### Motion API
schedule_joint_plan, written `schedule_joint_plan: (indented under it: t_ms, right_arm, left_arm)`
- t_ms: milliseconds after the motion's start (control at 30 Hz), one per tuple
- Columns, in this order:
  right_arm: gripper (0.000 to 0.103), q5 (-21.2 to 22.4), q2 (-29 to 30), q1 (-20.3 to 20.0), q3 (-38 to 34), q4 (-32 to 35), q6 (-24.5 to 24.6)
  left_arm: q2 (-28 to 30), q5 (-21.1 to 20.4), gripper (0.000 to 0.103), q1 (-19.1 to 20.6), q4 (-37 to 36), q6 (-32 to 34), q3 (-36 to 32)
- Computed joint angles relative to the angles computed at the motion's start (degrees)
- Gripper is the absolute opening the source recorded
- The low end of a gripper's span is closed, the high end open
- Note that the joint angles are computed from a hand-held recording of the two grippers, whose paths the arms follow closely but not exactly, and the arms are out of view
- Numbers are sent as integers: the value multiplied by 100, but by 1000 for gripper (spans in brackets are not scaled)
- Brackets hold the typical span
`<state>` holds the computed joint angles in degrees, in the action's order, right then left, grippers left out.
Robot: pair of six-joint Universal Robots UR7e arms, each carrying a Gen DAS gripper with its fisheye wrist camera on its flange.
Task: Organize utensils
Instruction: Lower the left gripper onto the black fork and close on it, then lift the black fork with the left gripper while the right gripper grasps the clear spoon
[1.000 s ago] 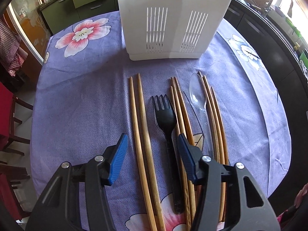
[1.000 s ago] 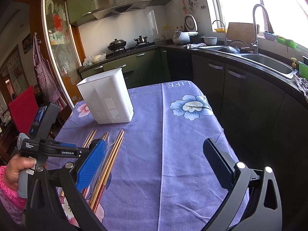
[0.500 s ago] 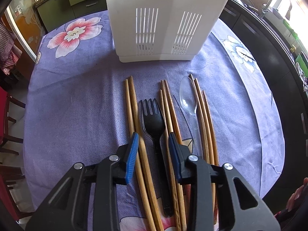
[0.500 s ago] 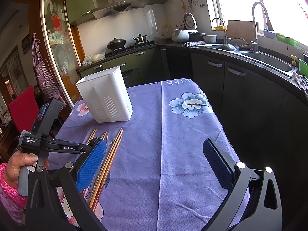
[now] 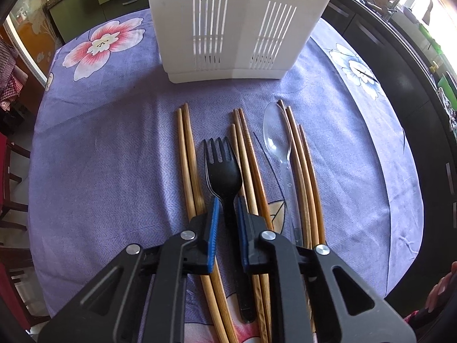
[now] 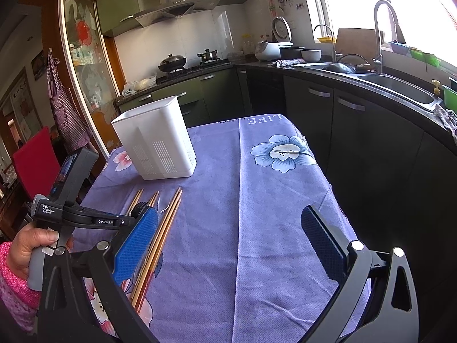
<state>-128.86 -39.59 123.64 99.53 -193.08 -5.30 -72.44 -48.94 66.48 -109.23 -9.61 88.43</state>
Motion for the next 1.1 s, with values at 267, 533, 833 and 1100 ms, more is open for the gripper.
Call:
schedule_joint_plan:
  t_ms: [267, 533, 833, 1100]
  right_arm:
    - [99, 11, 60, -1, -77, 110, 0]
    - [99, 268, 151, -18, -403, 987, 253]
    - [57, 1087, 737, -198, -1829, 3238, 745]
    - [25, 1289, 1702, -260, -3448, 5004, 1231]
  left_arm:
    - [-2, 150, 13, -8, 6, 69, 30]
    - [31, 162, 9, -48, -296, 288, 178]
    - [-426, -124, 8, -155, -819, 727, 329]
    - [-757, -170, 8, -71, -1084, 964, 424]
